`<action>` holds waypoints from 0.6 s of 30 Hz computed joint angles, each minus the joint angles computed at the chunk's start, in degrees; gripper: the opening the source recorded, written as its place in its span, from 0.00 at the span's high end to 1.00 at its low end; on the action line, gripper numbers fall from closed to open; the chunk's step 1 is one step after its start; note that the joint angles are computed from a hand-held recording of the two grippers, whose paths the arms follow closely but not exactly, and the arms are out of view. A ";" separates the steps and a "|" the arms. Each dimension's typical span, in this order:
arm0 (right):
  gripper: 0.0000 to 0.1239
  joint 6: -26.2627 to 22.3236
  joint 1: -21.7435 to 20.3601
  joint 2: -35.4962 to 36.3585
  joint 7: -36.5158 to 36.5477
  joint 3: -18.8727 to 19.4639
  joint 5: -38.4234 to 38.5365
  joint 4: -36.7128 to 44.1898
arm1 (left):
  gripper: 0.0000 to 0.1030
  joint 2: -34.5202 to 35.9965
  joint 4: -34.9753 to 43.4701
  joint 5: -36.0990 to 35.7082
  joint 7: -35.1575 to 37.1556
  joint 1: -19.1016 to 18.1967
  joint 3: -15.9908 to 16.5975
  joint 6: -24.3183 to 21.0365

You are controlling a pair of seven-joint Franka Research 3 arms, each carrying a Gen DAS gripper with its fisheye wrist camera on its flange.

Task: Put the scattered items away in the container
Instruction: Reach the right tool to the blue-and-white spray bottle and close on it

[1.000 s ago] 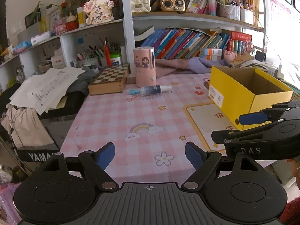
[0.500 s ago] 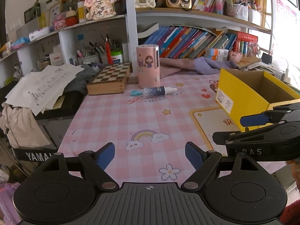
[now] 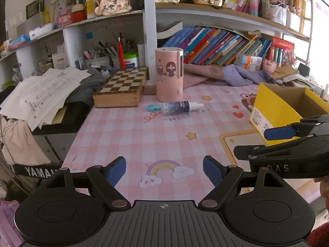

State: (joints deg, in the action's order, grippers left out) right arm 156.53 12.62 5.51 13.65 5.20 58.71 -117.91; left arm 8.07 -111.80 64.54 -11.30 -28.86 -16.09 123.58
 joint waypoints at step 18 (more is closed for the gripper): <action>0.48 -9.67 -0.55 20.19 11.68 2.53 -21.10 27.98 | 0.18 4.61 4.92 -2.63 7.82 6.32 5.15 8.35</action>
